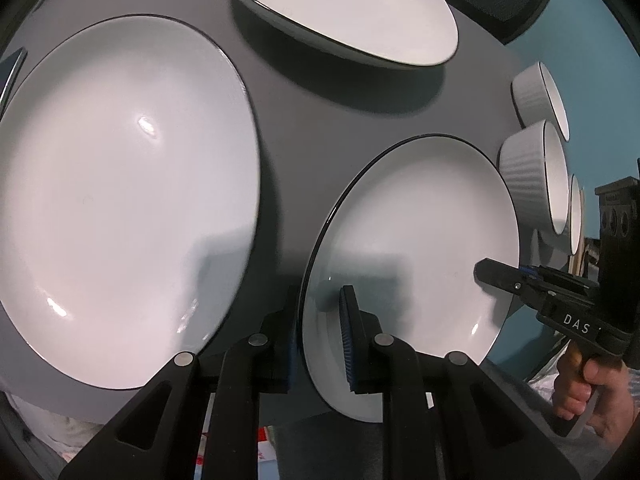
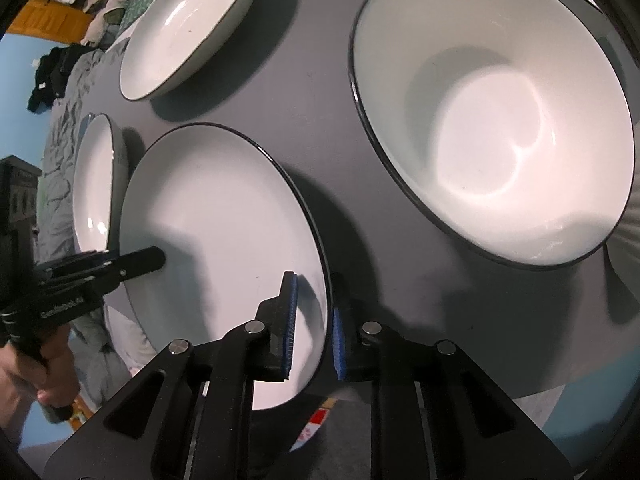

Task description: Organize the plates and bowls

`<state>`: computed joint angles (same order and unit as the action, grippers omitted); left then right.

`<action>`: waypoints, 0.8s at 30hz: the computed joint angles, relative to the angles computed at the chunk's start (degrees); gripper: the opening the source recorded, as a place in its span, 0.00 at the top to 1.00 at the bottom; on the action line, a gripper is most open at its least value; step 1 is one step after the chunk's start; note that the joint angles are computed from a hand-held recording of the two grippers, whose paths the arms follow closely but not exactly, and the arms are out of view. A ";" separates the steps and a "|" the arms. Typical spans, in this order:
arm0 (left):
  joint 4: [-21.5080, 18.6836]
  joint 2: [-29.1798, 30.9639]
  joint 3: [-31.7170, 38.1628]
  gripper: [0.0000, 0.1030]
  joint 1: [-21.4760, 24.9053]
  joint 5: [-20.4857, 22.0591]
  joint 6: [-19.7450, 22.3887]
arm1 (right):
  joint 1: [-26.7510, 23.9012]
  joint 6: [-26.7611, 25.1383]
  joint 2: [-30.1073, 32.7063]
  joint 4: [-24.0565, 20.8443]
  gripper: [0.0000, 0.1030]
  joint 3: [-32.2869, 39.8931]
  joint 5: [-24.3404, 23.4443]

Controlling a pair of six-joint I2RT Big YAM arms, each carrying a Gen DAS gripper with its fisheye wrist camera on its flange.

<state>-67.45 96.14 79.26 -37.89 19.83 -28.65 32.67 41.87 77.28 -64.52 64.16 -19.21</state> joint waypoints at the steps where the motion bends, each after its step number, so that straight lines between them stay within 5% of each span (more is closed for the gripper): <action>1: -0.39 -0.08 0.43 0.83 0.22 -0.18 0.22 | -0.10 -0.03 0.09 0.08 0.86 0.29 -0.10; 24: -6.61 3.94 14.58 0.82 6.12 -2.96 3.57 | -3.31 -7.70 8.96 -6.23 0.86 16.66 1.98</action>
<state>-74.06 100.08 93.84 -31.77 16.87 -25.08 29.36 34.17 86.24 -70.75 80.81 -17.23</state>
